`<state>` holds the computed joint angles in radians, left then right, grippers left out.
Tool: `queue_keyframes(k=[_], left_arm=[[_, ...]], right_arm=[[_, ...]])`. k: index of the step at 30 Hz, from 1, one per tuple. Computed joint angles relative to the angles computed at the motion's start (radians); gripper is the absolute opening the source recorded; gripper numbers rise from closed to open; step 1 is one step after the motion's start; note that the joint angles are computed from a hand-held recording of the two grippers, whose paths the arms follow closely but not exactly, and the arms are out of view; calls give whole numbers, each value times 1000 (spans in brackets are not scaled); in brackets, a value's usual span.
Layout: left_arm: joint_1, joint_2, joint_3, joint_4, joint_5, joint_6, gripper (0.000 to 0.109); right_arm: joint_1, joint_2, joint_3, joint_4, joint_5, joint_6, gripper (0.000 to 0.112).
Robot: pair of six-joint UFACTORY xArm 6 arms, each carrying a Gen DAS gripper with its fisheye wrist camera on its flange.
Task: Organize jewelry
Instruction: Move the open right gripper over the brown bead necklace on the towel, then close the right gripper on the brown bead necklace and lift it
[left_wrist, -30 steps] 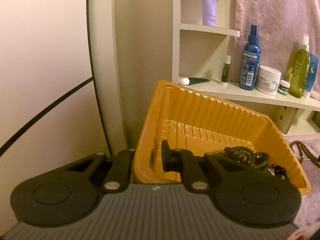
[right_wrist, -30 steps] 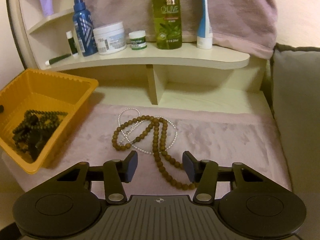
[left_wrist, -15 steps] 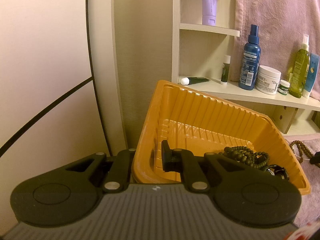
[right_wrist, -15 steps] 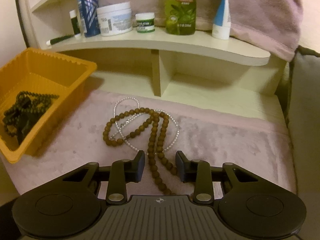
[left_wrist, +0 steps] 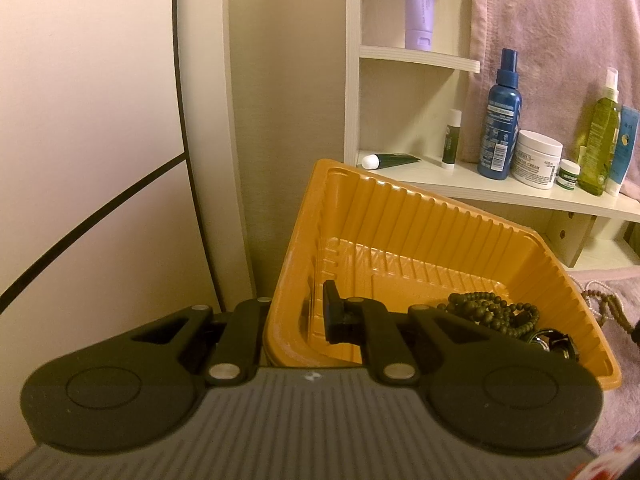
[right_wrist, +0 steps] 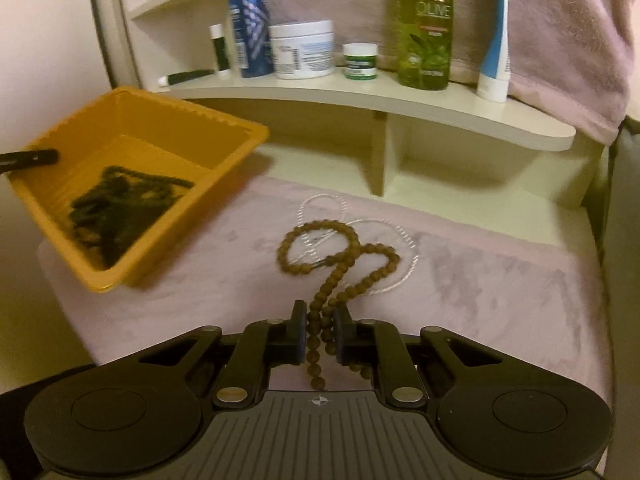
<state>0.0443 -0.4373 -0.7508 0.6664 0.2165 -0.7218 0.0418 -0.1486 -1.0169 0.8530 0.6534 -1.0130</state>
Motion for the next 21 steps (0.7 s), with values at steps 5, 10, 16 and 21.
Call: queue_keyframes(k=[5,10,16,21], left_arm=[[-1,0,0,-3,2,2,11],[1,0,2,-12,-1,12,11],[2,1,2,-15,-1,14,11],[0,1,2,-13,1,15,11]], right_arm=[[13,-22,26,-67,-13,99,14],[32,-10,34,-72,-91,196,48],[80,30,28,-85,-205,290,50],[135,56,56,-147,-353,375,49]])
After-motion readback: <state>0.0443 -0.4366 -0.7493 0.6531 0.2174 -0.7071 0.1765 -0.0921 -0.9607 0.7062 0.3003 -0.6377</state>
